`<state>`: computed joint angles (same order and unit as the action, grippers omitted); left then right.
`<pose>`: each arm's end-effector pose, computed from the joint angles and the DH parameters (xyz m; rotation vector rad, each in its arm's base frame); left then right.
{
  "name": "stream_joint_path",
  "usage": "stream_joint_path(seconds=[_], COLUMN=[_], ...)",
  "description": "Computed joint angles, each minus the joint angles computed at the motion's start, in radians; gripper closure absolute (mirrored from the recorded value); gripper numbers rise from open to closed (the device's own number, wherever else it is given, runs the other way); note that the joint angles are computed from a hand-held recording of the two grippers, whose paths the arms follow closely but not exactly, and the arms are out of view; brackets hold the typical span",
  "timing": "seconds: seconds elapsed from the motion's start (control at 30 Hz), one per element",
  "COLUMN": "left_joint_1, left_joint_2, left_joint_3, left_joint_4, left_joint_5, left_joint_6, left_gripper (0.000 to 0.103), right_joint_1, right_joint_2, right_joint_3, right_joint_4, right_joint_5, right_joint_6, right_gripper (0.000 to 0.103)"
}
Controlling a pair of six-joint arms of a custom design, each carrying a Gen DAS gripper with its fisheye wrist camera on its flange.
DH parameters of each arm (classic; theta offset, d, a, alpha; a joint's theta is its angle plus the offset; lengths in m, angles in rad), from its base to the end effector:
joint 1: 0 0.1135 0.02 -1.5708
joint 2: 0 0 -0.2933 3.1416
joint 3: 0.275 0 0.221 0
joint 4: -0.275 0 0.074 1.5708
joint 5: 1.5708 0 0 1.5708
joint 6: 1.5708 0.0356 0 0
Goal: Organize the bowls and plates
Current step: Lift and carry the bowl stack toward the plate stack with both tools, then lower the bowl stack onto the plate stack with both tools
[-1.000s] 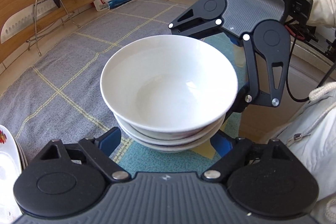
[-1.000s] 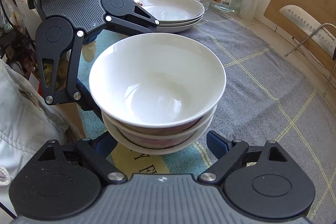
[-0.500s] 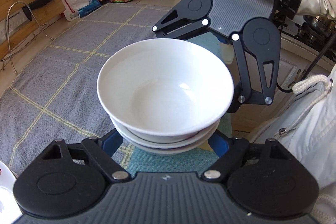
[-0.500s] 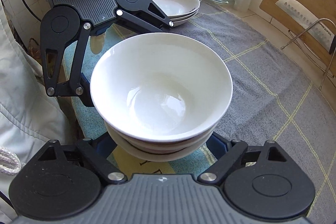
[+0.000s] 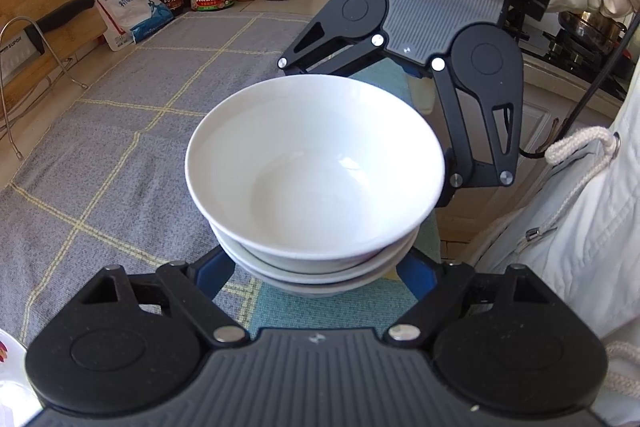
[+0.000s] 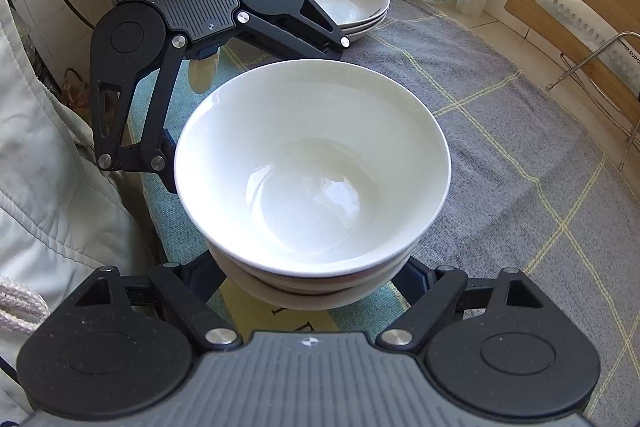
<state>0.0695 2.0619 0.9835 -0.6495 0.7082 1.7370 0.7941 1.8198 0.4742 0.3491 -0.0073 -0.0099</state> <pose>0.2968 -0.0026 0.1133 1.8585 1.7883 -0.7494 0.1805 0.1841 0.1118 -1.0188 2.3891 0.3018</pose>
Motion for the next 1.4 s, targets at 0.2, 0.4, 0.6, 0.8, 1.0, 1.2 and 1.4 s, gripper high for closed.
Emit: stream_joint_path(seconds=[0.2,0.4,0.6,0.8,1.0,1.2,1.4], left_joint_1=[0.007,0.041,0.123,0.231,0.328,0.391,0.409], left_joint_2=[-0.006,-0.041,-0.085,-0.095,-0.046,0.037,0.105], left_joint_3=[0.007,0.011,0.056,0.14,0.266,0.399,0.495], left_joint_4=[-0.019,-0.043,-0.109,-0.157,-0.188,-0.223,-0.231], left_joint_5=[-0.005,0.007,0.023,0.043,0.057,0.051,0.048], left_joint_6=[-0.018,-0.039,-0.045,-0.043,-0.05,-0.057,-0.08], left_gripper=[0.016,0.016,0.016,0.016,0.016,0.016,0.016], right_joint_1=[-0.001,-0.016,-0.033,-0.05,-0.067,-0.069,-0.068], right_joint_2=[-0.015,-0.04,-0.038,0.047,0.2,0.35,0.456], right_joint_3=[0.014,0.078,0.209,0.43,0.703,0.962,1.144], right_joint_4=[-0.031,-0.121,-0.223,-0.337,-0.44,-0.555,-0.634], right_joint_5=[-0.01,-0.033,-0.071,-0.104,-0.144,-0.17,-0.184], right_joint_6=[-0.003,-0.056,-0.144,-0.269,-0.372,-0.424,-0.436], right_gripper=[0.013,0.013,0.013,0.013,0.013,0.014,0.014])
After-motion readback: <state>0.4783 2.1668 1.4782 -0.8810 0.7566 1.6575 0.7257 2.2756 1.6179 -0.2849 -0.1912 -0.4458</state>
